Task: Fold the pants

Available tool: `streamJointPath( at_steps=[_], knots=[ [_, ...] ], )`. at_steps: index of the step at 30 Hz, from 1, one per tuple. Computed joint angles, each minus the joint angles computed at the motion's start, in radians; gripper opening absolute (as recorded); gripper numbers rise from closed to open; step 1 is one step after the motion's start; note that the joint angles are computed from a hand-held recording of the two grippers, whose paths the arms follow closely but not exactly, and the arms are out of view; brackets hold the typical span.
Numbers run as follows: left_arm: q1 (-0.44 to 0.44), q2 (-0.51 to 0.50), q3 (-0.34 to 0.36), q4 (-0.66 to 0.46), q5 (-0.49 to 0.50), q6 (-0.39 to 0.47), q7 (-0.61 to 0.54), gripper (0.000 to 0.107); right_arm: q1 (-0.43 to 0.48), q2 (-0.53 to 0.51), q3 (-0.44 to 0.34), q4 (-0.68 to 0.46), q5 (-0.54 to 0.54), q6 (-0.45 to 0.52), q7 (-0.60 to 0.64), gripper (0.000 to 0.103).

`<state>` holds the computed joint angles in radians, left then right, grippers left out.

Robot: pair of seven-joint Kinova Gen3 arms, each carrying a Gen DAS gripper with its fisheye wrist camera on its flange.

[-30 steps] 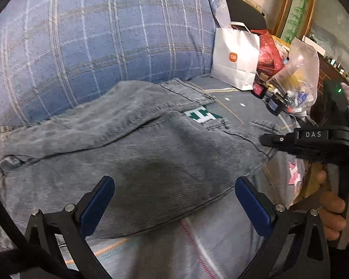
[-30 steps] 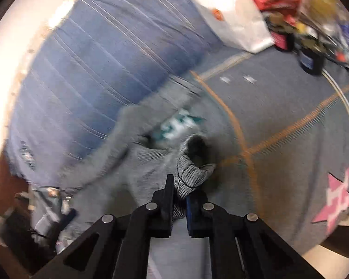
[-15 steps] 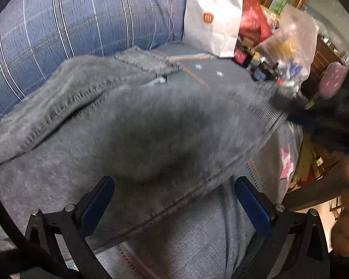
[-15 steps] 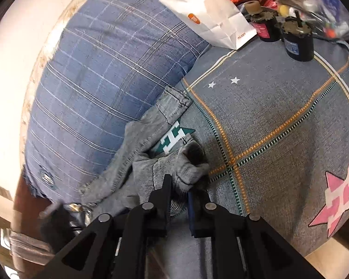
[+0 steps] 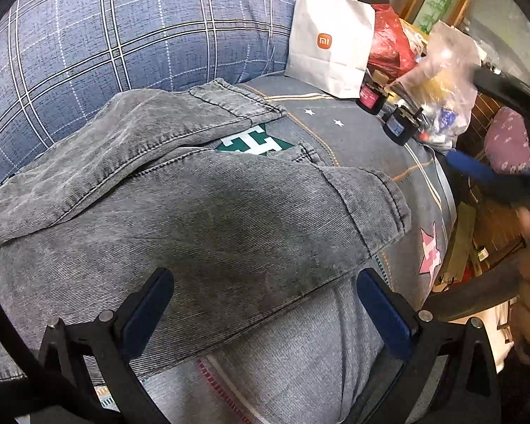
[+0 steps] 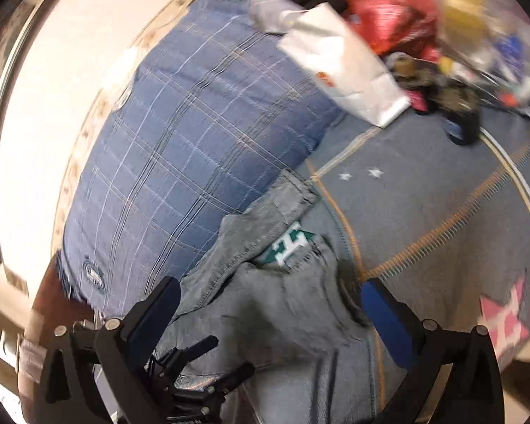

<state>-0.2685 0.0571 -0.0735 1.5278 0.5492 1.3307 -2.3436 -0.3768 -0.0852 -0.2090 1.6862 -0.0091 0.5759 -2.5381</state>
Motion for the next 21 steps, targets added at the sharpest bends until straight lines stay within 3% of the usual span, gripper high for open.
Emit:
streamJointPath(
  at_steps=[3,4,6,9,11,15,17,18,19,21],
  knots=[
    [-0.004,0.001,-0.003,-0.011,0.003,0.006,0.009,0.103,0.041,0.122,-0.016,-0.138,-0.031,0.094,0.120,0.098],
    [-0.002,0.003,-0.002,-0.015,-0.001,0.004,0.015,0.103,0.024,0.168,0.003,-0.179,-0.038,0.116,0.161,0.092],
    [0.000,0.007,0.001,-0.021,-0.008,0.000,0.025,0.103,-0.010,0.261,0.075,-0.258,-0.100,0.194,0.242,0.069],
    [-0.002,0.016,0.002,-0.025,-0.003,-0.006,0.027,0.103,0.001,0.378,0.083,-0.357,-0.151,0.313,0.316,0.047],
    [-0.006,0.026,0.003,-0.026,0.003,-0.007,0.030,0.103,0.020,0.405,0.048,-0.375,-0.144,0.344,0.336,0.045],
    [-0.016,0.046,0.007,-0.039,0.008,0.001,0.049,0.103,-0.087,0.451,0.116,-0.448,-0.023,0.435,0.300,0.041],
    [-0.024,0.049,0.007,-0.041,0.014,0.003,0.050,0.103,-0.110,0.460,0.112,-0.473,0.035,0.464,0.287,0.041],
    [-0.026,0.047,0.008,-0.041,0.013,0.002,0.051,0.103,-0.132,0.466,0.121,-0.487,0.060,0.484,0.283,0.038],
    [-0.027,0.046,0.008,-0.043,0.011,0.002,0.054,0.103,-0.173,0.473,0.143,-0.504,0.100,0.514,0.272,0.024],
    [-0.033,0.041,0.006,-0.043,0.016,0.004,0.055,0.103,-0.212,0.475,0.149,-0.525,0.161,0.558,0.239,0.019]
  ],
)
